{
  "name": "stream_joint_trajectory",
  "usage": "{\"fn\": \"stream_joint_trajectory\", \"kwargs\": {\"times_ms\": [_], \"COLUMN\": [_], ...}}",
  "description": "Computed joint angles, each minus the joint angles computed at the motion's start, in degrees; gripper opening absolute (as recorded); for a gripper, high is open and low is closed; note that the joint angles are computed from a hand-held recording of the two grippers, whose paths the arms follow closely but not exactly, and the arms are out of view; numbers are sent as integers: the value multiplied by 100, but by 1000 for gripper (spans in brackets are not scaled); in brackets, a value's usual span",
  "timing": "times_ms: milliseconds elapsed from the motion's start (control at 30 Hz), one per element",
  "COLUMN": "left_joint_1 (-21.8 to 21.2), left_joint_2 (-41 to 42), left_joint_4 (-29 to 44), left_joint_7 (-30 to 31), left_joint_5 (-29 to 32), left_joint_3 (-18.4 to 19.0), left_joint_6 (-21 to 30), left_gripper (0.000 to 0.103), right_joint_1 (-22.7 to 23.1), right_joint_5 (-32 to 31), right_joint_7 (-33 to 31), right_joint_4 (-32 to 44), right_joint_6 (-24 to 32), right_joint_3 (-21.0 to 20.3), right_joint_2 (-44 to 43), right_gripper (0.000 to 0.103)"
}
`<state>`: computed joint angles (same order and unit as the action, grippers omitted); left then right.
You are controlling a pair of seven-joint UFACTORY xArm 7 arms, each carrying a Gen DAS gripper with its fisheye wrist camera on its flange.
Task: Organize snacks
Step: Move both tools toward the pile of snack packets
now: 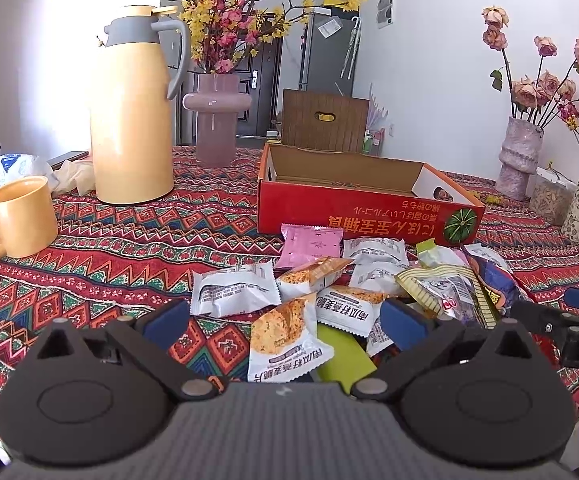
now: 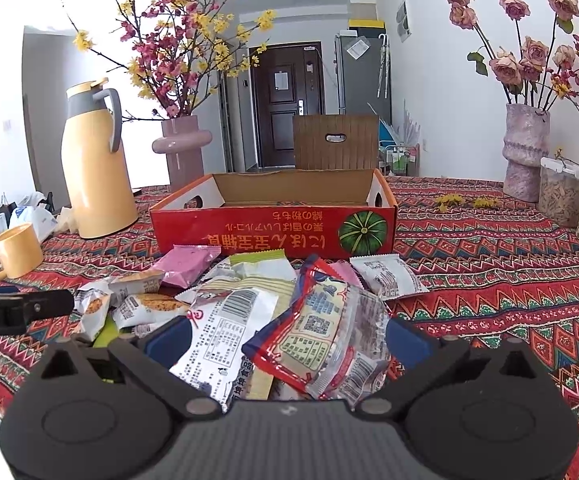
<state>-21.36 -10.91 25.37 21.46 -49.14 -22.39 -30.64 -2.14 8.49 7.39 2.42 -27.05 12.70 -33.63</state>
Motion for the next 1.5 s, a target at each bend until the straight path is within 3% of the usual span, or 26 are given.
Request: {"fn": "stream_joint_trajectory", "kwargs": {"times_ms": [1500], "left_joint_1": [52], "left_joint_2": [-180], "left_joint_4": [-194], "left_joint_7": [-231], "left_joint_5": [115], "left_joint_3": [-89], "left_joint_6": [31], "left_gripper": [103], "right_joint_1": [-104], "right_joint_5": [54], "right_joint_7": [131], "right_joint_4": [-75], "right_joint_6": [151], "right_joint_3": [220], "right_joint_2": [-269], "right_gripper": [103]}}
